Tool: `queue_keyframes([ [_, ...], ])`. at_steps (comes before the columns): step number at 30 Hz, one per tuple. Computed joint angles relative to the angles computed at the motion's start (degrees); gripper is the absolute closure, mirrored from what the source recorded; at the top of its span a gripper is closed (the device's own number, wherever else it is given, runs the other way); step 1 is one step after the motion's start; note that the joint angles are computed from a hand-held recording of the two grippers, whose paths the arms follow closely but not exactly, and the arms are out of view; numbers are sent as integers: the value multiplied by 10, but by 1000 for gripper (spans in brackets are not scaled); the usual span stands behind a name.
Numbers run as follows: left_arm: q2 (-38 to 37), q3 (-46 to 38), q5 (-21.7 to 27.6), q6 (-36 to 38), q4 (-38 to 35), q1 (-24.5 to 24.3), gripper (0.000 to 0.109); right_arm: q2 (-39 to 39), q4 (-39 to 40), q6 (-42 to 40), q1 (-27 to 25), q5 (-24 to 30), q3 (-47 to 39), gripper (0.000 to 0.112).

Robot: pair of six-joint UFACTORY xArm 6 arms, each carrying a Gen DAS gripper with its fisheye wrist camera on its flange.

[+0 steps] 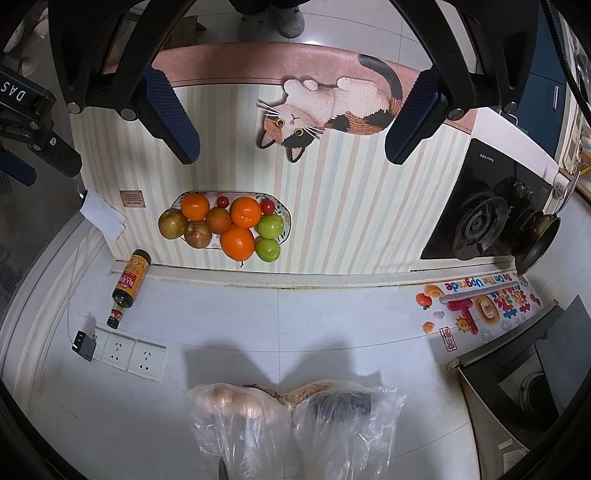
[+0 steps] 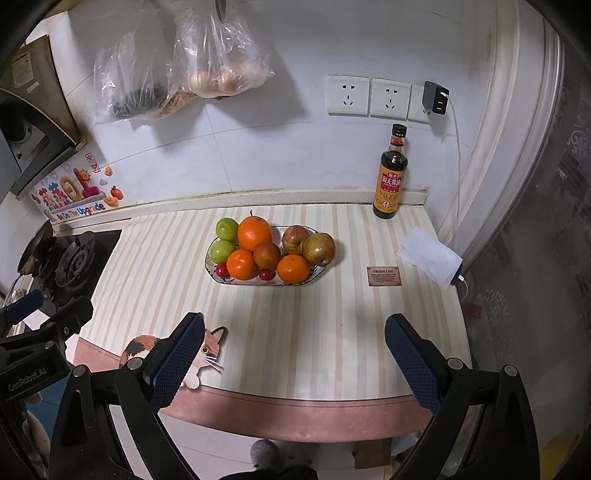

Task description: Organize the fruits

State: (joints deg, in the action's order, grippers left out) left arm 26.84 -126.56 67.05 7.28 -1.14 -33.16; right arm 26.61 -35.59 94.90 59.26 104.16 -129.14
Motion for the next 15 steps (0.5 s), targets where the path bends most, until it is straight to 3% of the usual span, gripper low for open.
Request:
queue_keyframes([
  [15,1,4,-1,1,-1,0,6,-13,10,5,-5,-15,26,12],
])
